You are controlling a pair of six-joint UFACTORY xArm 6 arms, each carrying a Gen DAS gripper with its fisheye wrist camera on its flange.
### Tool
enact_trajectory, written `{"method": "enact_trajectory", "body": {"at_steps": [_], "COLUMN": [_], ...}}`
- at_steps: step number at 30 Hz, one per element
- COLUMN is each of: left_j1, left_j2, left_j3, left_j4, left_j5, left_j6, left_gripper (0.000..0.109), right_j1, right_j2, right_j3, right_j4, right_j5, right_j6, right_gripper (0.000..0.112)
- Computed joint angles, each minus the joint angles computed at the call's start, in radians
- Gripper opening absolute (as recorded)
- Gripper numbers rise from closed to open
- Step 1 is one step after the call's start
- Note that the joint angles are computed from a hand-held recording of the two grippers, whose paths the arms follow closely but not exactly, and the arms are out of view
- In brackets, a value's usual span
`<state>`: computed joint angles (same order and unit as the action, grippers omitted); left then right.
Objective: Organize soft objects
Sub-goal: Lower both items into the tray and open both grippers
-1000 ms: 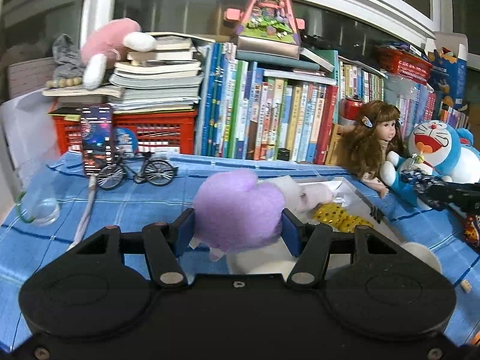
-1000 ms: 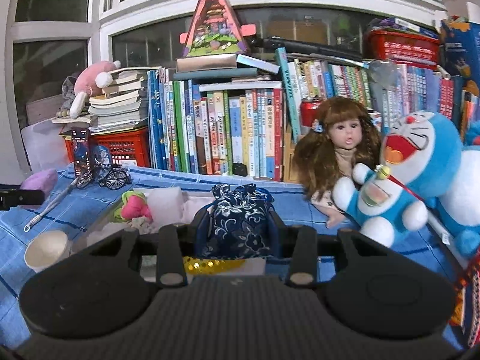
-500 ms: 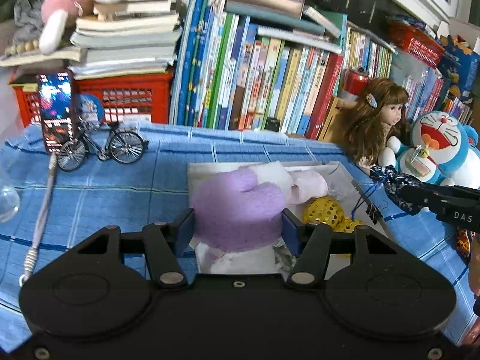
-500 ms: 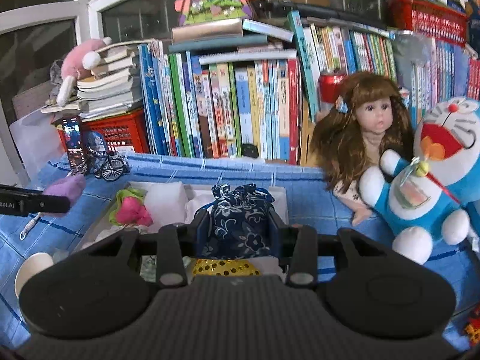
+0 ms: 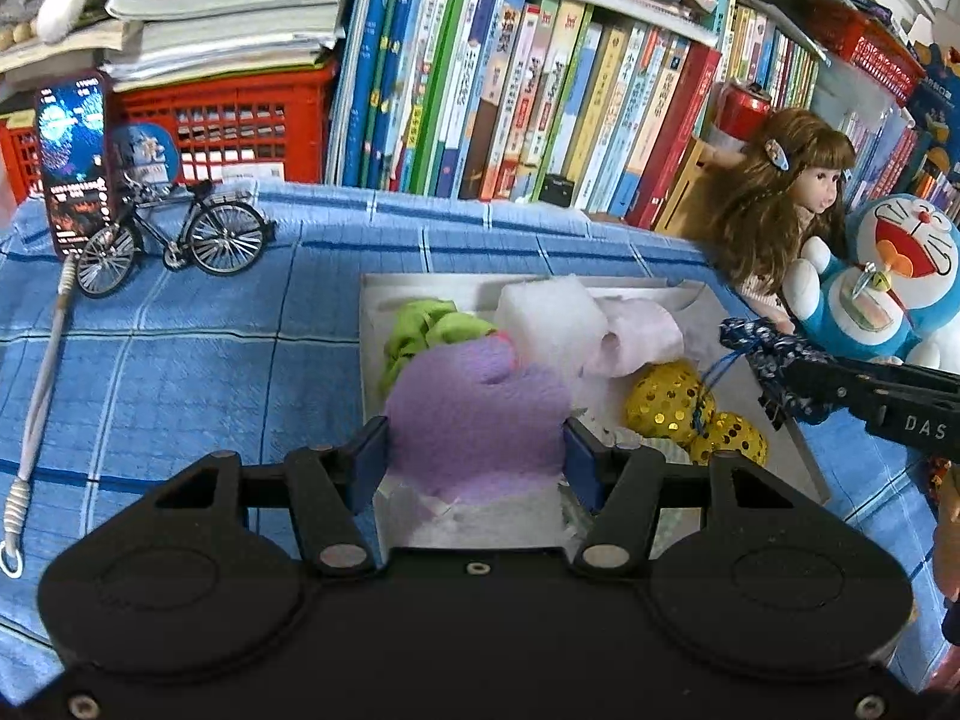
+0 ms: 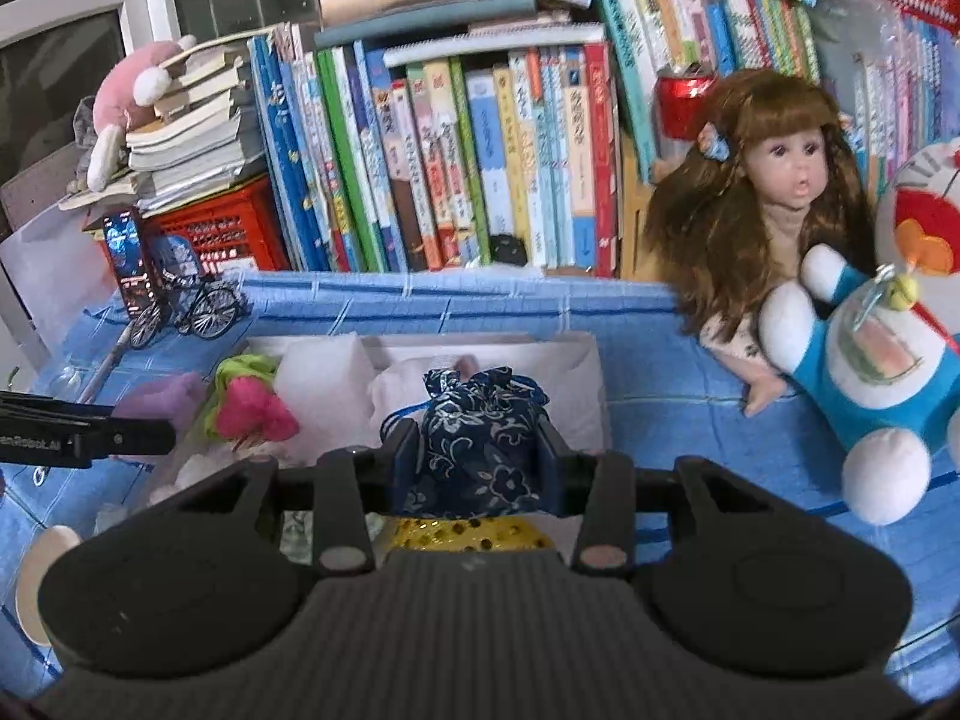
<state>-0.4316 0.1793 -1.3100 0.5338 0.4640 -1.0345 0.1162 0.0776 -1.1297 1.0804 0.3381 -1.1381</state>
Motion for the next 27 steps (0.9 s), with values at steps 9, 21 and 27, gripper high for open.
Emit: {"method": "enact_trajectory", "body": {"at_steps": [9, 21, 27], "left_j1": [0.001, 0.01, 0.015], "left_j2": [0.05, 0.113, 0.124], "left_j3": [-0.048, -0.116, -0.122], "left_j4": [-0.087, -0.19, -0.212], "left_j5": [0.02, 0.053, 0.054], "left_j6": [0.079, 0.17, 0.18], "left_gripper": [0.058, 0.058, 0.059], "right_j1": [0.031, 0.086, 0.094], "right_j2": [0.018, 0.091, 0.118], "right_j3": [-0.013, -0.076, -0.094], "right_j4": [-0.083, -0.34, -0.411], "right_j5": [0.046, 0.097, 0.106], "right_j6": [0.056, 0.264, 0.341], "right_gripper": [0.046, 0.046, 0.046]}}
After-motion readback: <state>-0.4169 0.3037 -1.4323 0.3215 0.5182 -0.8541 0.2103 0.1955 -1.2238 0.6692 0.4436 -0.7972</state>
